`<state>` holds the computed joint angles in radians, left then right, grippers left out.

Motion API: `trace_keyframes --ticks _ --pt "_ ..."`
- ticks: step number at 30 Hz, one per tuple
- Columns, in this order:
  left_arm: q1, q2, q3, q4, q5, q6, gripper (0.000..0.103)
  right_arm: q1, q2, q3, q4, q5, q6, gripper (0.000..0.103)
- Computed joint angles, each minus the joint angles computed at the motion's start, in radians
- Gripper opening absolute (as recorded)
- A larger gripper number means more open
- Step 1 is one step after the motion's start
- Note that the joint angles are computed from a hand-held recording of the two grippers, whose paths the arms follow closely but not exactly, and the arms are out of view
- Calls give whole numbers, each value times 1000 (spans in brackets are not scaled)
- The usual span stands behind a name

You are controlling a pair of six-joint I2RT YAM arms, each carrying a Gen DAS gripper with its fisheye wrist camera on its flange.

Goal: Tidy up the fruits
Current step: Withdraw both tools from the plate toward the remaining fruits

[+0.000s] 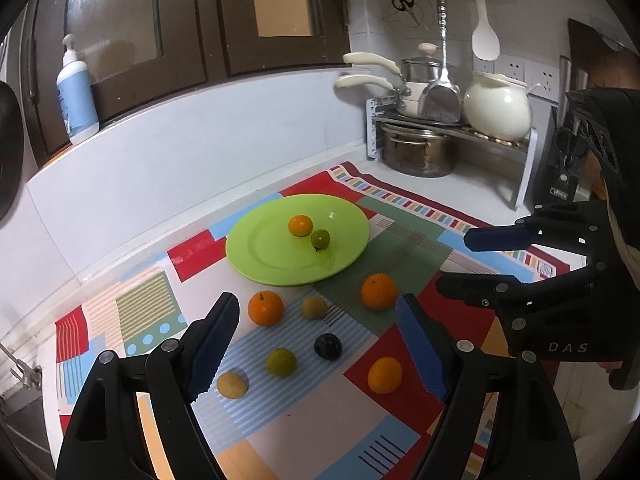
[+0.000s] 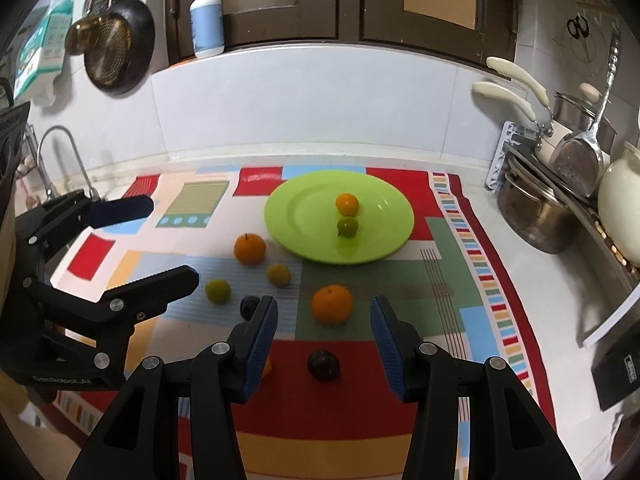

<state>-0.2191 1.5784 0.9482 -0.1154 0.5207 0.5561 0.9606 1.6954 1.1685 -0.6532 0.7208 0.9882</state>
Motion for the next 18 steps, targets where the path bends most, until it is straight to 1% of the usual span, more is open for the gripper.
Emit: trace_keyframes --ticks 6,13,18 --pt "4 -4 -62 34 13 36 80 18 15 -20 8 -11 3 49" --pt "-9 -9 -147 121 1 97 80 51 57 -19 -7 0 9 49" --pt "-18 32 -154 116 2 136 80 55 81 -28 -1 -9 3 49"
